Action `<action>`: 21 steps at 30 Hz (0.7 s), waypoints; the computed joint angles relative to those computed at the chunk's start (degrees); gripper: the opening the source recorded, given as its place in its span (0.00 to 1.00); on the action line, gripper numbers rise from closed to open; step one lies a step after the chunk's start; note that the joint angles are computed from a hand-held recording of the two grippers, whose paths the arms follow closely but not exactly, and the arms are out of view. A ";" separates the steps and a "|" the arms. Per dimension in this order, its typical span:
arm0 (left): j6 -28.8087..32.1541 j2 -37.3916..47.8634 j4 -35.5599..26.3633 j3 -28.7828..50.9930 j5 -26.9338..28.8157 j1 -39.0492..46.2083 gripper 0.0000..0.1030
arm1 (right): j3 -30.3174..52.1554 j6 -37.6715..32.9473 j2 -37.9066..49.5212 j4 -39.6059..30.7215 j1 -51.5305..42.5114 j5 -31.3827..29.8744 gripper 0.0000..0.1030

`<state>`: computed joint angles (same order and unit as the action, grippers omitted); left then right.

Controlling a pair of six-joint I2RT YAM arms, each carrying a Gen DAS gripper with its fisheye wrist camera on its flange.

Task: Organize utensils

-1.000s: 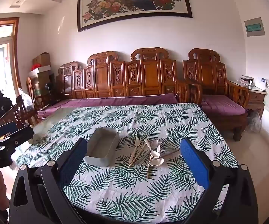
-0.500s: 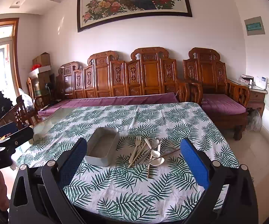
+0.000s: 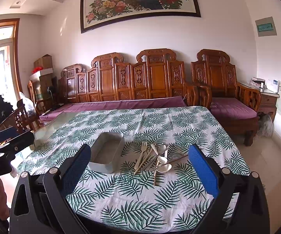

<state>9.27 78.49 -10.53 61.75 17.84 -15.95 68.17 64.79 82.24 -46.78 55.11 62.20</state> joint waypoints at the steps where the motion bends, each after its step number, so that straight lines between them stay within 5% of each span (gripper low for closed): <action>1: 0.01 -0.21 0.16 -0.28 0.06 0.03 0.93 | 0.12 -0.12 0.06 -0.02 -0.03 0.00 0.98; 21: -0.44 -0.97 1.41 -1.49 0.54 0.04 0.93 | -0.59 0.12 0.11 0.31 -0.01 0.37 0.98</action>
